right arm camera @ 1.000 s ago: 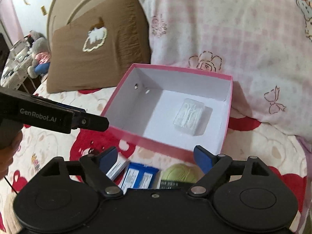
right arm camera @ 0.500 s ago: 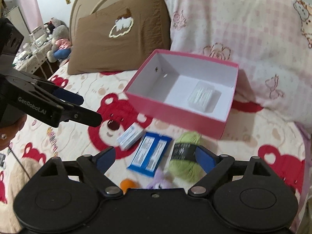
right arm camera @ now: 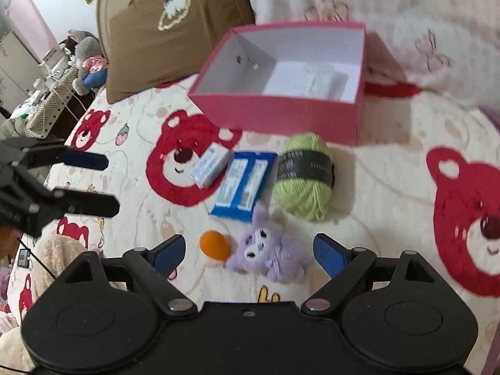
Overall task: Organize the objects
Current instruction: 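Move the left gripper back toward the purple plush toy, then close the left gripper on the purple plush toy's head and lift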
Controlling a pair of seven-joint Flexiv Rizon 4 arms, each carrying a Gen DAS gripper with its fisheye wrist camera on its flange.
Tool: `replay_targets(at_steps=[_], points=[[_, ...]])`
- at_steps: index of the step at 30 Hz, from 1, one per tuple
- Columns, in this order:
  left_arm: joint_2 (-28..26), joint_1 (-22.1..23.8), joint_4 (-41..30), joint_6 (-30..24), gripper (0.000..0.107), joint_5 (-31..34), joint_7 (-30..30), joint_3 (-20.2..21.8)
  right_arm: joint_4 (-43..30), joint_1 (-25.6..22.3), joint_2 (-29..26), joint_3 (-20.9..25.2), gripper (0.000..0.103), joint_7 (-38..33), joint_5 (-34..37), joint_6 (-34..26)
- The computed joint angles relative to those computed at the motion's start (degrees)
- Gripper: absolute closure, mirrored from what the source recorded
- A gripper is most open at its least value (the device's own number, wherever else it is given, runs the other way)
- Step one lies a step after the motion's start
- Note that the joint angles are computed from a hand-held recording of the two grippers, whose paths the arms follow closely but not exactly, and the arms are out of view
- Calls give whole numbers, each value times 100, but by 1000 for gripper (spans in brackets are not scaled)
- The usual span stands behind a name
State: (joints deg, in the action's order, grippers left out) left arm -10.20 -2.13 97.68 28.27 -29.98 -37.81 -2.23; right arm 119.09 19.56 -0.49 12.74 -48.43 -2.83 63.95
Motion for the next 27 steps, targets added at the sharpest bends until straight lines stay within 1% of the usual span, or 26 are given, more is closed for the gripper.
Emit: replay_targets(at_steps=[4,9,15,18,20,21,23,27], points=[[58,-56,314,180,12,-47,100,2,96,9,38,32,11,-51,227,34],[50,-98,582,246,14,-216,224,-28,132,20,23,30,11,-39,340,10],[57,-223,1064,853,17,-545,563,-94,16,26,-170,11,11,33,505,-92],[-31,-245,1183,980,24,-709,543,-124,-76,17,-350,-1,11,91,609,-142],[-119,-244,1221,1005,30,-822,459,-149,-162,-6,-503,12,11,62,827,-130],[-152,-247,1253,1044,30,-887,470,-168,-197,-26,-564,25,11,15,942,-113],[-197,-265,1360,1202,36,-1072,559,-216,-289,-67,-705,50,11,-40,1183,-95],[-343,-314,1490,1455,40,-1304,607,-297,-505,-184,-967,93,12,-82,1629,-164]])
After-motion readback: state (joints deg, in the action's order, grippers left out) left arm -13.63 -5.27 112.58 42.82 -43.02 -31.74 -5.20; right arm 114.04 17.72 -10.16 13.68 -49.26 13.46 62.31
